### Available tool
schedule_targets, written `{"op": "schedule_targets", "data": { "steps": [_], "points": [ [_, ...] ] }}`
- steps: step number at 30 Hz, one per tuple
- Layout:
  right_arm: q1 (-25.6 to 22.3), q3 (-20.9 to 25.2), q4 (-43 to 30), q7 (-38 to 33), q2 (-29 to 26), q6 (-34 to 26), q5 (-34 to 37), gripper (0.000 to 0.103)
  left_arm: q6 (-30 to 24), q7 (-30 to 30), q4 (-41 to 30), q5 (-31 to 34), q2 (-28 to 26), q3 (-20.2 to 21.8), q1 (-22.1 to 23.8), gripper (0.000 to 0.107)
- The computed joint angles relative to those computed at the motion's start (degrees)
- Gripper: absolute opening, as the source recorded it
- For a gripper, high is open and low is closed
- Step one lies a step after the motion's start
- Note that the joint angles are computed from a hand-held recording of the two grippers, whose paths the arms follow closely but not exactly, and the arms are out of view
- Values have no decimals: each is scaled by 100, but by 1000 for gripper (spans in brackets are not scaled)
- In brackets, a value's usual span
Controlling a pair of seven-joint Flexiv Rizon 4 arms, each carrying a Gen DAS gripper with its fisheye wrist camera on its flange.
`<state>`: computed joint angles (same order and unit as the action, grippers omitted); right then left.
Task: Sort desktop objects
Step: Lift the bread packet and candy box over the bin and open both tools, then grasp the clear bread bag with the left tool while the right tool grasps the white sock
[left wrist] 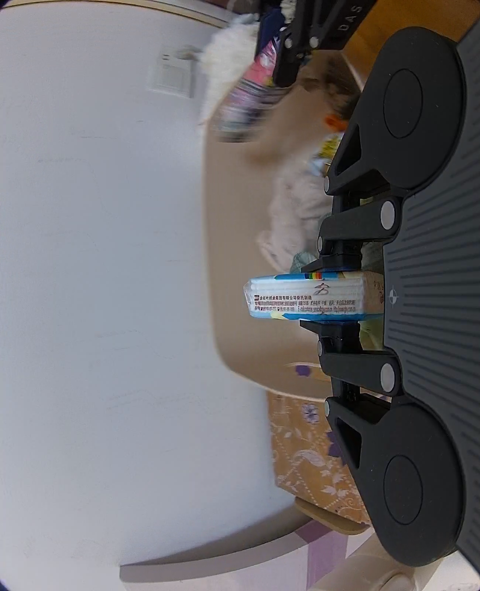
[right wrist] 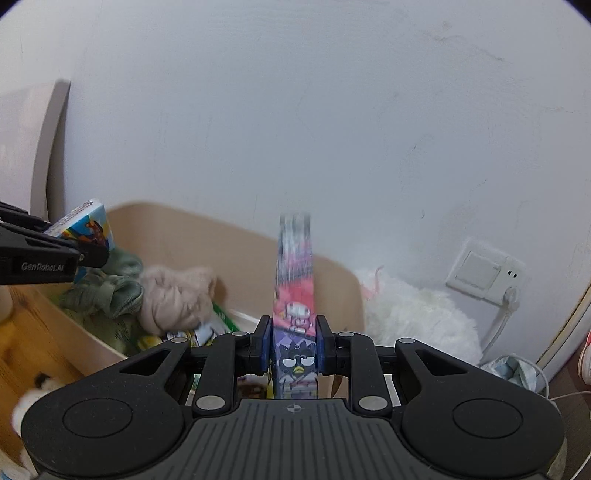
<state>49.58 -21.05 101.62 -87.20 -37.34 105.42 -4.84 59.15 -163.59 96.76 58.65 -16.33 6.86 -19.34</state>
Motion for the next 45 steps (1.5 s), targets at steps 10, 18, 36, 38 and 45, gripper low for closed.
{"op": "schedule_targets", "data": {
  "steps": [10,18,36,38,45],
  "points": [
    [187,-177,172,22,1,364,345,75,167,-332,153,546,180,0,-62,83],
    [121,218,943,-908,593,1131,732,100,-69,-325,734,943,877,-361,-118,83],
    [-677,1591,2341,-2546,1329,1350,1510,103,373,1048,2448,335,1906,-1203,542,85],
    [-686,1525,2266,-2476,1211,1261,1643,103,495,1210,2531,276,1817,-1191,582,85],
    [-570,1134,1889,-2103,726,984,1745,103,928,1828,2609,-48,1385,-1016,605,85]
  ]
}}
